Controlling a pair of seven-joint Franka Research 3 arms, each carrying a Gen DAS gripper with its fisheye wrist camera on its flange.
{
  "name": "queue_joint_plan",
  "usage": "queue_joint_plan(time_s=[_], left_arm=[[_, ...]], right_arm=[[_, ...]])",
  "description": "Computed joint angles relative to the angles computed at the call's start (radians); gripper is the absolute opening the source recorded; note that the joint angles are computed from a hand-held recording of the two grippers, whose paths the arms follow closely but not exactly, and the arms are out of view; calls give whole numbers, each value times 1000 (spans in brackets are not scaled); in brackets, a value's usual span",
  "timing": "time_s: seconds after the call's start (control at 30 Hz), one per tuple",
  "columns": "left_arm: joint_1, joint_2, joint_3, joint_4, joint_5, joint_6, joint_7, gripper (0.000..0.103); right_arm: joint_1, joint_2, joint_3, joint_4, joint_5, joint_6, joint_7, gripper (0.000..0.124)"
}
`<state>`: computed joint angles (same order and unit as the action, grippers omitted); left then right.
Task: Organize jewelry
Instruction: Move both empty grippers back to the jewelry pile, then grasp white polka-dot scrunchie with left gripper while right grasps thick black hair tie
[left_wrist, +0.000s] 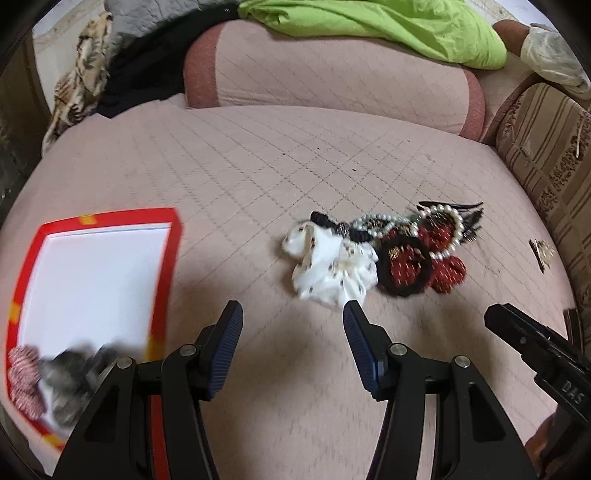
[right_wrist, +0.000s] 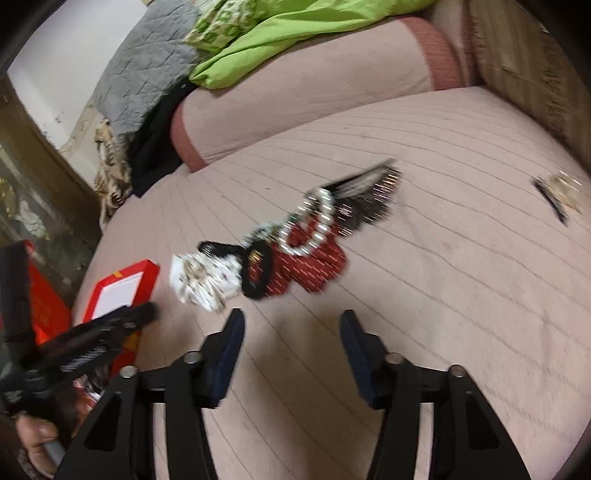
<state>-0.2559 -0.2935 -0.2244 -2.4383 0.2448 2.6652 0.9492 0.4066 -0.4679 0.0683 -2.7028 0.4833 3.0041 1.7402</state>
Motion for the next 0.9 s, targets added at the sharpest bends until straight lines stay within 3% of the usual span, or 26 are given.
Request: queue_joint_plan(time_s=[0.07,0.17,0.33,0.37,0.4,0.43,0.47,0.7,0.9], left_arm=[[0,44,9,25,-12,14,16,55],[-3,100,20,52,-48,47,46,55],[-5,163,23,83,-98,79,91,53],[-5,168,20,84,-103,83,96,49],[-8,175,20,86,-117,83,114,34],[-13,184,22,93,-140,71,141,17],[-18,188,23,96,-167,64,165,11],[-28,101,21,37,-205,96,170,8],[-70,-47,60,-43,-273,94,207,8]], right_arm=[[56,58,-51,47,26,14,-59,39],[79,135,-70,110,54,17,-120,36],[-4,230,-2,177,0,-2,-104,36],[-5,247,-3,189,2,-8,-110,36],[-11,257,0,195,1,-10,-111,36],[-14,264,2,200,1,-12,-114,29],[-16,267,3,203,2,-16,-118,18],[-9,207,9,171,45,-17,-121,11],[-25,107,40,124,13,-42,-51,8]])
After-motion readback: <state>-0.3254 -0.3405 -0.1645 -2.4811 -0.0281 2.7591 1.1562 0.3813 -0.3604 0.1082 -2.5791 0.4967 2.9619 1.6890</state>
